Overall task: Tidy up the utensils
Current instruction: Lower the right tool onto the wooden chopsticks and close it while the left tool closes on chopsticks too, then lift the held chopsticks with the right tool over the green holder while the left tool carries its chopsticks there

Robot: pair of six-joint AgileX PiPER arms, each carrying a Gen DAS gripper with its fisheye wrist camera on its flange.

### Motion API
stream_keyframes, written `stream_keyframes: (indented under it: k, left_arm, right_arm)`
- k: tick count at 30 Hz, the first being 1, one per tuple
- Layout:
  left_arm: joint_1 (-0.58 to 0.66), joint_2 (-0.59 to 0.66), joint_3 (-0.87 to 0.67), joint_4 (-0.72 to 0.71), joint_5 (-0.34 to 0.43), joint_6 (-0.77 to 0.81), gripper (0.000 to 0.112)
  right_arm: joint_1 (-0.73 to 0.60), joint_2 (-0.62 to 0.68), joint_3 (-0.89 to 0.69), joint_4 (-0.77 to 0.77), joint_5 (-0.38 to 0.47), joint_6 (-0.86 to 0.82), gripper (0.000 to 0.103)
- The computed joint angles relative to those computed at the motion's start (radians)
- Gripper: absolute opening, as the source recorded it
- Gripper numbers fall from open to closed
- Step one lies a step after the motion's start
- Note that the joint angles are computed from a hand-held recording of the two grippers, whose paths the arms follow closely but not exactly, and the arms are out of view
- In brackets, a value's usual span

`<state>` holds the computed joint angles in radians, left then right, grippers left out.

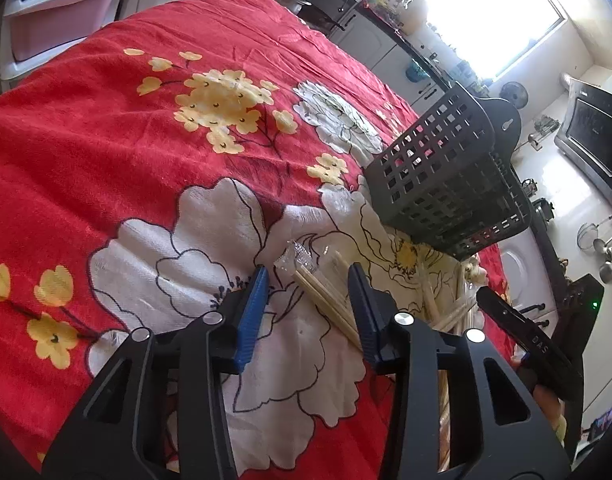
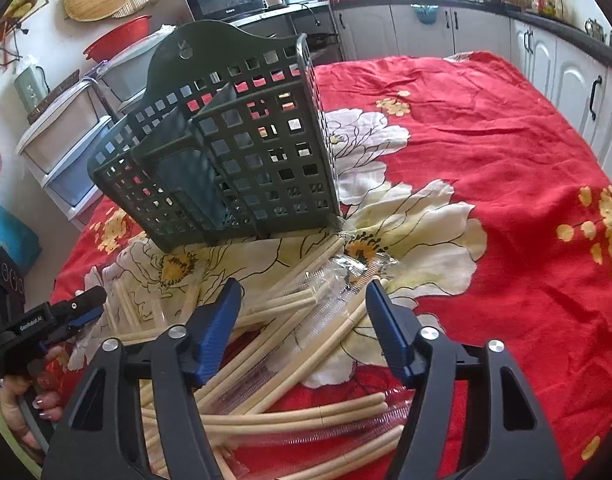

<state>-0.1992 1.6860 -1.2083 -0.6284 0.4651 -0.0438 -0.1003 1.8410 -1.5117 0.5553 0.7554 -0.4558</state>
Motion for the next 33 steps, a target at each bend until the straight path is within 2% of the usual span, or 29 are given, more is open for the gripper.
stream_keyframes:
  k: [6, 11, 13, 23, 33]
  left_arm:
    - [0.018, 0.015, 0.004, -0.068, -0.011, 0.061, 0.022]
    - [0.029, 0.016, 0.015, -0.112, -0.018, 0.096, 0.017]
    - [0.029, 0.017, 0.015, -0.12, -0.017, 0.104, 0.014]
    - [0.078, -0.005, 0.061, -0.327, 0.003, 0.287, 0.003]
    - [0.109, -0.094, 0.094, -0.296, -0.012, 0.285, 0.002]
  right_arm:
    - [-0.005, 0.04, -0.038, 0.019, 0.016, 0.008, 0.05]
    - [-0.017, 0.051, -0.051, 0.041, 0.038, -0.005, 0.014]
    - [-0.023, 0.039, -0.033, 0.061, 0.026, -0.026, 0.005]
    - [-0.039, -0.012, -0.009, 0.144, 0.022, -0.111, 0.001]
    - [-0.021, -0.079, -0.003, 0.227, 0.035, -0.195, 0.001]
